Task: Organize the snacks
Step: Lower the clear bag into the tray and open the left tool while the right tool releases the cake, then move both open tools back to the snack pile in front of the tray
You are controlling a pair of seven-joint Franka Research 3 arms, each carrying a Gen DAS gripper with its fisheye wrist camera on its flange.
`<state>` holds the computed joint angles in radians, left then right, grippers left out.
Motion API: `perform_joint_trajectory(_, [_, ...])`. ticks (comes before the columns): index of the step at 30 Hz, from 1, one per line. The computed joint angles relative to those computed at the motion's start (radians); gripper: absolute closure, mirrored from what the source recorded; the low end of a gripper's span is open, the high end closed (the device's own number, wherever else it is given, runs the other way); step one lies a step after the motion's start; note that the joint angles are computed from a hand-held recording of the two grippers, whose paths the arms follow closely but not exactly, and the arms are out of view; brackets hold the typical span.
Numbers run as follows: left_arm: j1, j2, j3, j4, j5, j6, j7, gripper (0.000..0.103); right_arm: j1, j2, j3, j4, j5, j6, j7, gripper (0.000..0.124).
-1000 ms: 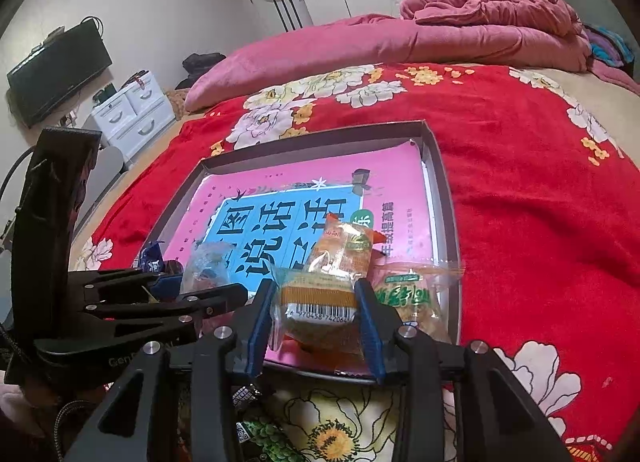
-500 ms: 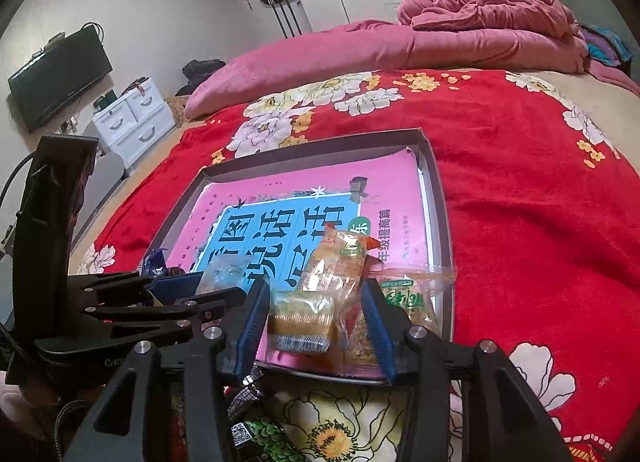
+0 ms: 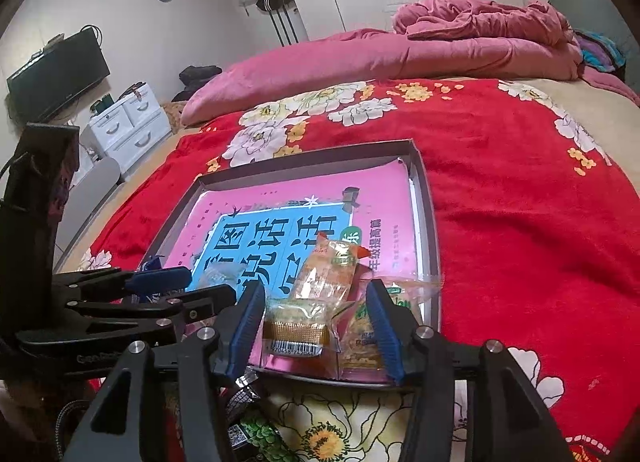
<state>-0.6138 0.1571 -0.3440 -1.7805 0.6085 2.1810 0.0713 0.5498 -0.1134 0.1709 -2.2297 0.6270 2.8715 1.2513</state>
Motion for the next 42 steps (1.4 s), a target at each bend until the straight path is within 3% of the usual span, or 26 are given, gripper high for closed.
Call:
perform_joint_trajectory(10, [-0.004,-0.014,-0.003,-0.002,0.018,-0.022,-0.03,0.032,0.001,-0.011,-0.001,-0.01,-0.011,0.028,0.01,0.064])
perform_joint_trajectory(25, [-0.013,-0.03,-0.012,0.004,0.048,-0.052,-0.056,0.03,0.022,-0.038,-0.01,-0.032,0.011,0.1,-0.018,0.06])
perform_joint_trajectory(42, [0.002,-0.115,-0.039,-0.066,0.068,-0.07,-0.138,0.029,0.079,-0.084,-0.045,-0.054,0.148,0.147,-0.163,0.054])
